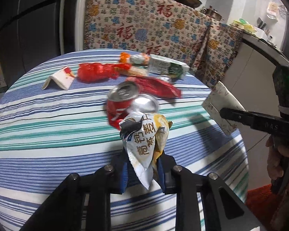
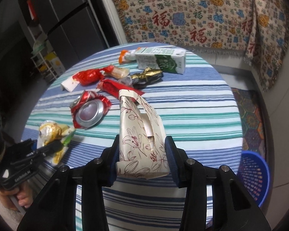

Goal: Collect trash
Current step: 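Carry both items over the blue wastebasket and open both tools to drop them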

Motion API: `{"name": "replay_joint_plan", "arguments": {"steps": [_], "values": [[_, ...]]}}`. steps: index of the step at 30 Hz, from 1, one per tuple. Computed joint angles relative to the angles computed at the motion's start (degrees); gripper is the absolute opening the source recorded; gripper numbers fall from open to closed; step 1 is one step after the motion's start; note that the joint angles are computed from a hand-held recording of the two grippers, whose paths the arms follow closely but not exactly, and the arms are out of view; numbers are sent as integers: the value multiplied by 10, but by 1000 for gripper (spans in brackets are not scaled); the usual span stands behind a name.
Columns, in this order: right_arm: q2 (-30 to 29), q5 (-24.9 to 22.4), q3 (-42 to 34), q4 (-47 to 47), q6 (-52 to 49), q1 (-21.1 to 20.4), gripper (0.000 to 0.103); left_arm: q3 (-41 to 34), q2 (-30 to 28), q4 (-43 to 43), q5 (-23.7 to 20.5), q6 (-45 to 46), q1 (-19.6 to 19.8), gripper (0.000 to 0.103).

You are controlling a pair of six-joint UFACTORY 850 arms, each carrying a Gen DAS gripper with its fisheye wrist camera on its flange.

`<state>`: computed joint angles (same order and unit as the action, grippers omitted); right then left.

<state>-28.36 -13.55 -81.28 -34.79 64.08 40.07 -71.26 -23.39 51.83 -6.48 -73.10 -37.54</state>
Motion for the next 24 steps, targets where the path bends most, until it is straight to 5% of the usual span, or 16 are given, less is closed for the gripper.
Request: {"name": "replay_joint_plan", "arguments": {"steps": [12,17,24], "values": [[146,3,177,-287,366,-57,45,-140,-75,-574,-30,594,-67,25],[205,-26,242,-267,368,-93,45,-244,-139,-645,-74,679,-96,25],[227,-20,276,-129,238,-159,45,-421,-260,-637,-151,684,-130,25]]}}
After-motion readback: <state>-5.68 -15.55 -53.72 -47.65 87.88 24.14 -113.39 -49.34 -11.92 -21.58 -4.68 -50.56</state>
